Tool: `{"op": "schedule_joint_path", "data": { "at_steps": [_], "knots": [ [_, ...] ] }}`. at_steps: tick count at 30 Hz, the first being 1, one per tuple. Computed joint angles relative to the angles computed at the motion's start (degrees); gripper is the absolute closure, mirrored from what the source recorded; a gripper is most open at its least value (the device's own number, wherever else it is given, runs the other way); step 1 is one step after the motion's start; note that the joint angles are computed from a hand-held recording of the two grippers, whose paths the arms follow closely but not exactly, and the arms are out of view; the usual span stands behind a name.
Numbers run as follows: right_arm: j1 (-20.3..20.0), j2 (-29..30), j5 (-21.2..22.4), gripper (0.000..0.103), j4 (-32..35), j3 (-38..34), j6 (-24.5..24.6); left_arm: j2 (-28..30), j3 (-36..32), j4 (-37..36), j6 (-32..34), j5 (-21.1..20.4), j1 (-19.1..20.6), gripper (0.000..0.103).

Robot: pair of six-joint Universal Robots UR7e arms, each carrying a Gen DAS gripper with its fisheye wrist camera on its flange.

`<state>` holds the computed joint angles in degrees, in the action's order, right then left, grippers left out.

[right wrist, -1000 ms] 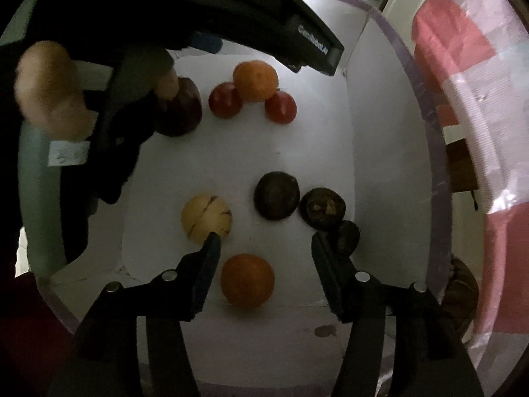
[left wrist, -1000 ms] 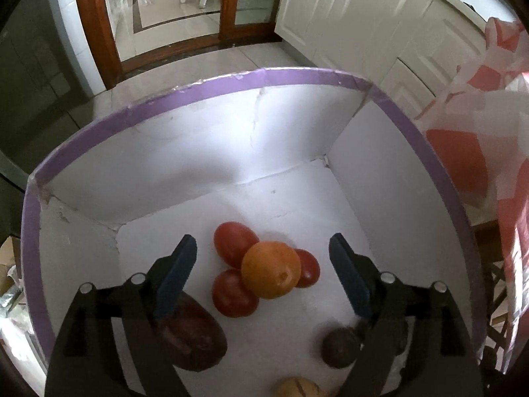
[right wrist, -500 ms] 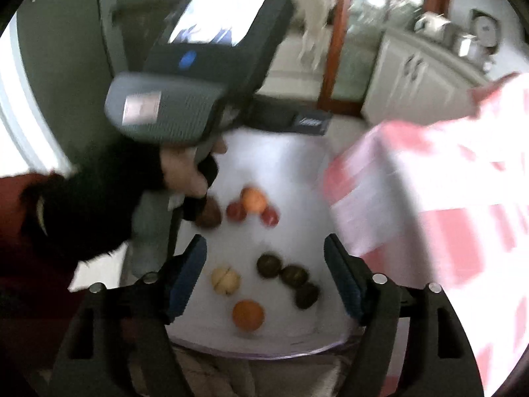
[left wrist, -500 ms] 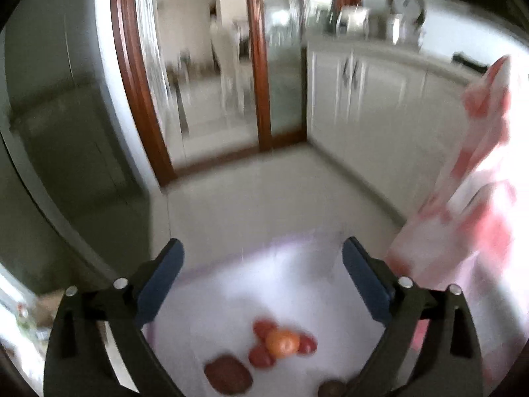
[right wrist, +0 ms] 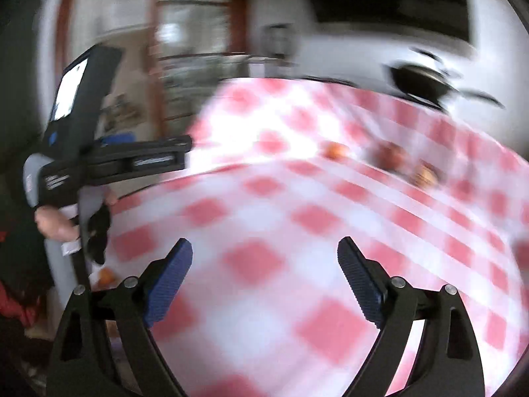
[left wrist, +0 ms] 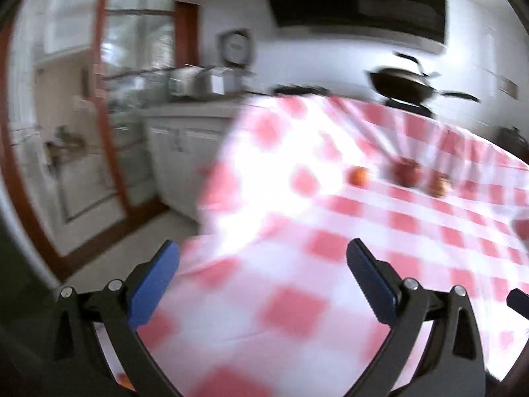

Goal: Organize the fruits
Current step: 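Move both open tools back over the remaining fruit on the table, then grasp the striped pale yellow fruit with the right tool while the left tool grasps a small tangerine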

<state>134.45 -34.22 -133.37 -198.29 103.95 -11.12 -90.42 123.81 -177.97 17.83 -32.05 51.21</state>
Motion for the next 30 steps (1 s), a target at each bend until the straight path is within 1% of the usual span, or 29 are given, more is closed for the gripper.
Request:
{"op": "schedule_joint_path", "data": {
  "at_steps": [2,3,4,5,6,7,8,10,11,13,14,18,20,22,24,26,28,29,30],
  "knots": [
    [-1.9,-1.7,-2.9,0.016,-1.7,1.9,2.6,6.3,-2.6,-0.1,-0.7,-1.9,0.4,0.002],
    [-2.6,-3.0,-3.9,0.016,-2.0,3.1,3.7,10.6,-5.3,1.7,-1.9,-3.5,1.0,0.002],
    [-4.0,-4.3,-5.3,0.016,-1.6,3.7,5.2,12.6,-7.0,3.1,-2.6,-4.9,1.9,0.002],
    [-5.0,-5.2,-6.1,0.016,-1.5,4.5,5.9,16.1,-10.0,6.1,-5.2,-6.6,2.6,0.002],
    [-6.4,-5.4,-6.2,0.016,-3.0,5.6,5.7,18.5,-11.3,6.7,-7.1,-7.5,2.8,0.002],
    [-7.7,-6.6,-6.7,0.016,-3.1,6.4,6.3,20.8,-13.2,7.0,-8.3,-8.8,3.4,0.002],
    [-8.8,-7.5,-6.6,0.016,-2.9,6.8,6.9,23.7,-15.6,7.1,-9.8,-10.3,3.8,0.002],
    [-10.7,-8.7,-6.2,0.016,-2.8,7.2,8.5,26.4,-18.0,7.6,-11.2,-12.1,4.5,0.002],
    [-11.8,-9.5,-5.6,0.016,-2.7,7.6,9.4,28.8,-20.4,8.4,-12.2,-12.7,4.8,0.002],
    [-14.2,-11.5,-3.8,0.016,-3.1,8.2,10.5,31.7,-23.3,8.6,-13.5,-13.5,5.2,0.002],
    [-14.7,-12.0,-3.6,0.016,-3.2,8.2,11.1,33.1,-24.9,8.7,-14.4,-13.8,5.5,0.002],
    [-17.7,-12.9,-2.6,0.016,-2.1,6.5,11.5,35.7,-29.2,10.8,-18.2,-16.8,6.6,0.002],
    [-18.8,-12.4,-3.1,0.016,-1.5,4.4,10.3,36.1,-30.2,11.7,-19.4,-19.8,7.5,0.002],
    [-19.7,-11.0,-4.8,0.016,0.1,1.5,9.1,35.3,-29.4,10.4,-18.9,-22.5,8.1,0.002],
    [-20.7,-10.0,-4.0,0.016,2.0,-0.8,9.3,34.4,-28.3,8.8,-18.4,-25.3,8.6,0.002],
    [-22.1,-8.9,-1.8,0.016,5.4,-3.8,10.9,34.0,-28.5,10.1,-18.5,-26.3,8.9,0.002],
    [-23.1,-6.6,-0.7,0.016,9.1,-8.2,11.3,33.9,-28.9,11.0,-19.7,-27.0,9.4,0.002],
    [-23.3,-5.7,-0.7,0.016,10.5,-9.9,11.3,33.9,-29.0,11.1,-20.1,-26.7,9.4,0.002],
    [-23.5,-4.4,-0.9,0.016,12.2,-12.3,11.3,33.8,-28.9,10.5,-20.7,-25.2,9.3,0.002]
  ]
}}
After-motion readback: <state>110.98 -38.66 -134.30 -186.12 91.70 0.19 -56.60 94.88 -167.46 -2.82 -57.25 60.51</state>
